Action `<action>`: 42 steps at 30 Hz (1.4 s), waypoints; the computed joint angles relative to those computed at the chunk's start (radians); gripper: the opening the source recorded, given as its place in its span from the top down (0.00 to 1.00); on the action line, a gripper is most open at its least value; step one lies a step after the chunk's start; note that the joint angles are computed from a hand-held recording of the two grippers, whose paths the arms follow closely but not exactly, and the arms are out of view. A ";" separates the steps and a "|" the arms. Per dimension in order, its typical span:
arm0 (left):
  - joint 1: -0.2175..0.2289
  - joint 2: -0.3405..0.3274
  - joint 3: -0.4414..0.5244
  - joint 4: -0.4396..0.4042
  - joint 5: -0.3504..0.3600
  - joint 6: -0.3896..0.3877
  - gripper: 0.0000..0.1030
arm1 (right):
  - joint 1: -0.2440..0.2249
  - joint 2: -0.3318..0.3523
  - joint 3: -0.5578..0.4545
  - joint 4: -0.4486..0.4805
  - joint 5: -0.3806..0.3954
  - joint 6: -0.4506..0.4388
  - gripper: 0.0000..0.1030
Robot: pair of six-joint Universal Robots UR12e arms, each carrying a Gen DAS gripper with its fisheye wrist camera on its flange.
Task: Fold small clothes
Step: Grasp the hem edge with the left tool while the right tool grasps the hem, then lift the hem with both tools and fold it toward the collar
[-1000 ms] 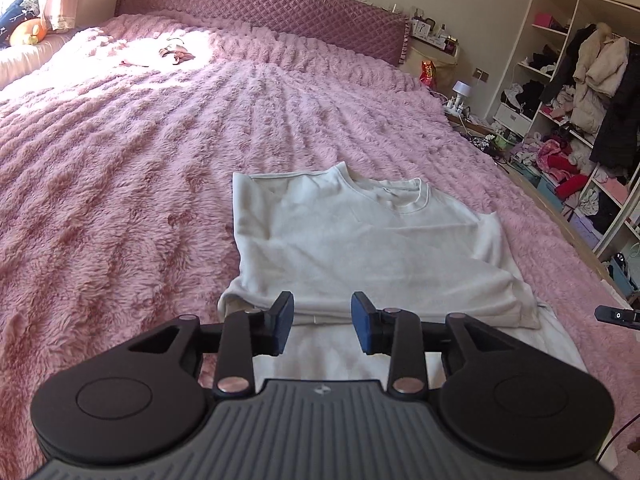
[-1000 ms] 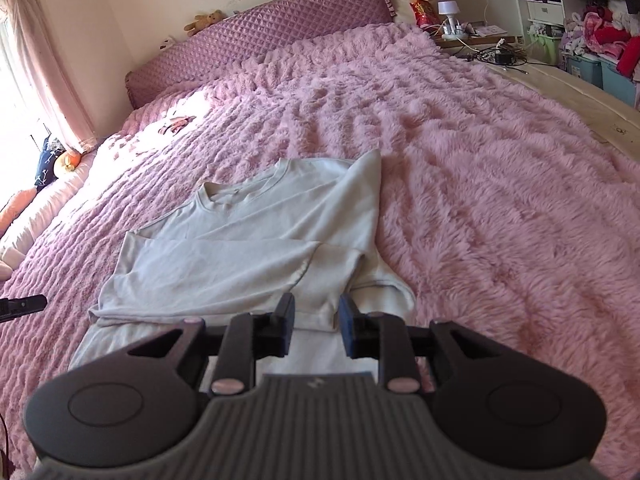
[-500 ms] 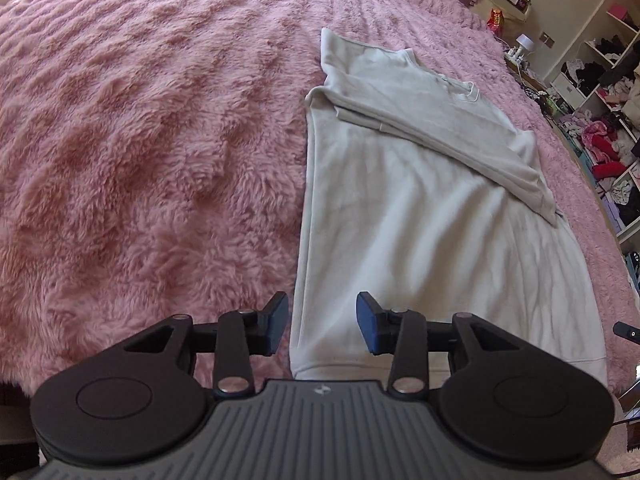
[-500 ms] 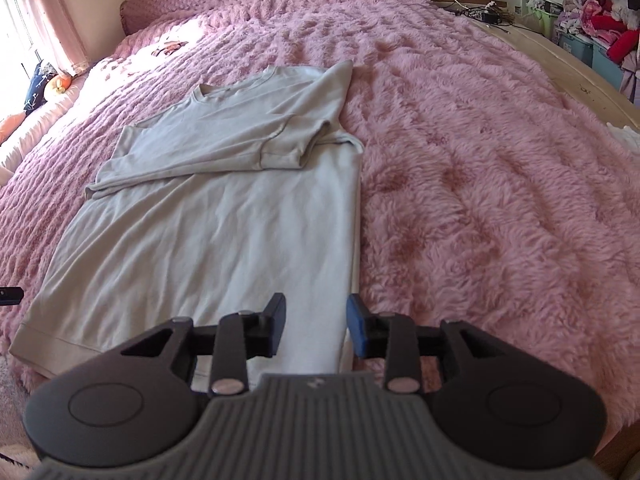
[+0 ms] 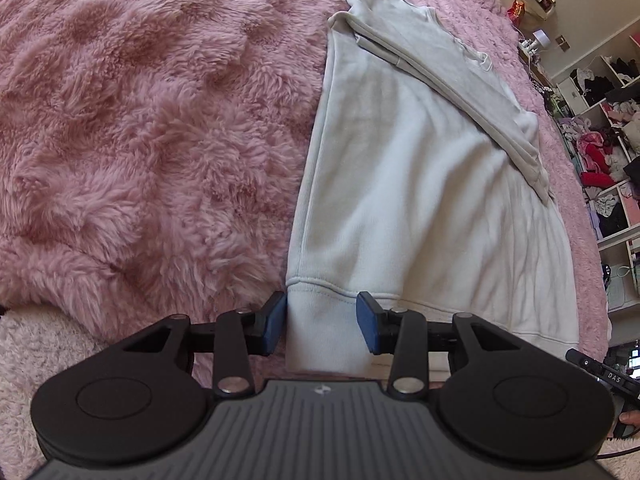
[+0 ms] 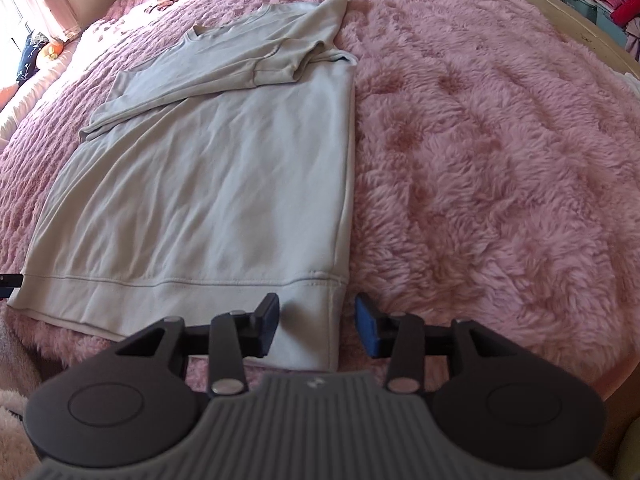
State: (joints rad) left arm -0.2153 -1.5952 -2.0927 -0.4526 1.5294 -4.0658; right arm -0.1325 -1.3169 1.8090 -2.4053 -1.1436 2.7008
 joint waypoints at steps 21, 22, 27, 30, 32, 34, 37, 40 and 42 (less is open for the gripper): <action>0.002 0.025 -0.040 0.089 -0.049 -0.001 0.96 | -0.013 -0.026 0.021 0.022 0.037 -0.038 0.97; 0.001 0.028 -0.041 0.084 -0.046 -0.003 0.97 | -0.014 -0.028 0.022 0.019 0.039 -0.036 0.97; -0.004 0.033 -0.036 0.044 -0.036 0.008 0.97 | -0.012 -0.033 0.023 0.016 0.022 -0.042 0.97; -0.004 0.032 -0.035 0.066 -0.038 -0.006 0.97 | -0.010 -0.034 0.025 0.006 0.021 -0.026 0.97; -0.012 0.037 -0.028 0.092 -0.019 0.016 0.97 | -0.009 -0.042 0.030 -0.007 0.026 -0.035 0.97; -0.015 0.035 -0.016 0.073 -0.010 0.046 0.97 | -0.008 -0.043 0.029 -0.003 0.023 -0.037 0.97; -0.003 0.030 -0.021 0.073 -0.029 0.033 0.97 | -0.006 -0.031 0.020 0.017 0.014 -0.019 0.97; 0.008 0.030 -0.041 0.127 -0.049 -0.004 0.97 | -0.005 -0.028 0.016 0.022 0.011 -0.019 0.97; 0.013 0.030 -0.049 0.162 -0.053 -0.014 0.97 | -0.005 -0.027 0.013 0.029 0.013 -0.017 0.97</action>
